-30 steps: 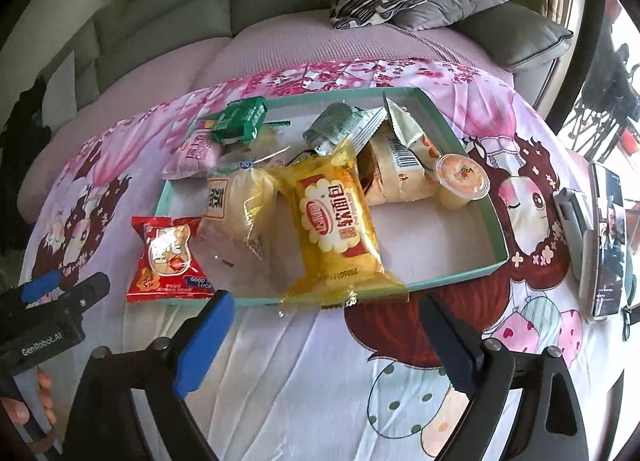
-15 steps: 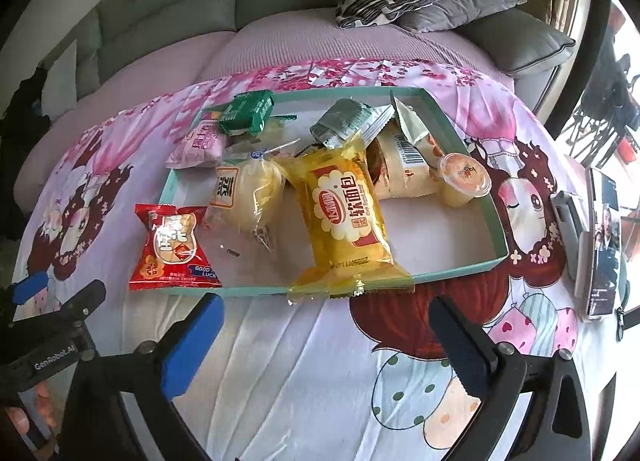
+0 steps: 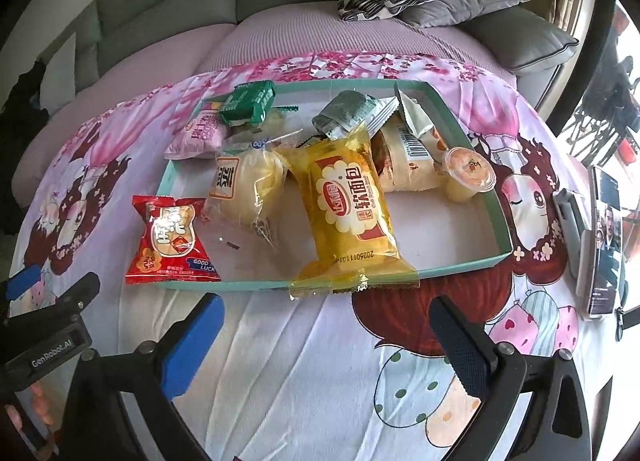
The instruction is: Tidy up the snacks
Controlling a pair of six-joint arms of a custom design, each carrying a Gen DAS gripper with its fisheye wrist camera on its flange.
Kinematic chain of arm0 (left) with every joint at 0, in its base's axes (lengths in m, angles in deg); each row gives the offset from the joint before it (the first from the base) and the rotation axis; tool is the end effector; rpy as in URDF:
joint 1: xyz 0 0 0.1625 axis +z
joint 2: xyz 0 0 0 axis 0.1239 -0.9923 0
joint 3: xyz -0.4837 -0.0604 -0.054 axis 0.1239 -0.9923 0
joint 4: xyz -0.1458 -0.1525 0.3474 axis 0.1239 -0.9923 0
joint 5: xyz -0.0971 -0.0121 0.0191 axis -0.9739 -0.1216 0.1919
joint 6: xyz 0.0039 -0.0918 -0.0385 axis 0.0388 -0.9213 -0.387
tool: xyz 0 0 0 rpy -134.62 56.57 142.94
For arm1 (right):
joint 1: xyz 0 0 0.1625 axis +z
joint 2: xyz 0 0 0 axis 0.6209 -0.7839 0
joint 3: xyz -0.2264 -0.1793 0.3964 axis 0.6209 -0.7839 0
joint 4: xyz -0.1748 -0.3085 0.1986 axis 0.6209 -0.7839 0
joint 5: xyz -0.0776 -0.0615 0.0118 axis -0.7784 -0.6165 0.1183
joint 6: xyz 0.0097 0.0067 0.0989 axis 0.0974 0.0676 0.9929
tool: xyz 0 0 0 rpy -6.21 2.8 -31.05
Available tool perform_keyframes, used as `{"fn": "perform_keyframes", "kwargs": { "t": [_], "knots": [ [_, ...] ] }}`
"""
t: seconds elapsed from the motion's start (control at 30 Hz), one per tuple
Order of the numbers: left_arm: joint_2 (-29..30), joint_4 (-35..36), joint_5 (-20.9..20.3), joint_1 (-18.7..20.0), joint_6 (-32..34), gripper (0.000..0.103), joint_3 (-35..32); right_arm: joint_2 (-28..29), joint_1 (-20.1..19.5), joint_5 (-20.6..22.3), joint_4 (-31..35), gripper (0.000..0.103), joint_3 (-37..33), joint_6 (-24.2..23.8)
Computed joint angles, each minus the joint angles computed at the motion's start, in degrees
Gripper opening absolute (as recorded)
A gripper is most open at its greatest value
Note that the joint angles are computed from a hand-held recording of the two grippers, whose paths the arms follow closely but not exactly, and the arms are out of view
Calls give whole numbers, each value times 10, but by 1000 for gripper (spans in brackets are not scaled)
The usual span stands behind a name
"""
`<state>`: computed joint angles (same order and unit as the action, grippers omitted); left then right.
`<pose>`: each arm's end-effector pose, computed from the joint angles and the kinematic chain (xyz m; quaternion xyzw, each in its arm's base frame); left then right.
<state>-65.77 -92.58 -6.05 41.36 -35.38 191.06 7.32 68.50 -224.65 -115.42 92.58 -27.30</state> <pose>-0.1753 -0.5301 0.1686 0.0429 0.8517 -0.2367 0.4655 0.2329 -0.5512 0.1339 0.1114 -0.9024 0.2118 0.3585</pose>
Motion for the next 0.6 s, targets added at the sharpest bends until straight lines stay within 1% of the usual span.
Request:
{"fn": "perform_keyframes", "kwargs": {
  "t": [0.6],
  "knots": [
    [0, -5, 6, -3, -3, 100, 3, -1, 0, 0, 10, 103, -1, -2]
  ]
}}
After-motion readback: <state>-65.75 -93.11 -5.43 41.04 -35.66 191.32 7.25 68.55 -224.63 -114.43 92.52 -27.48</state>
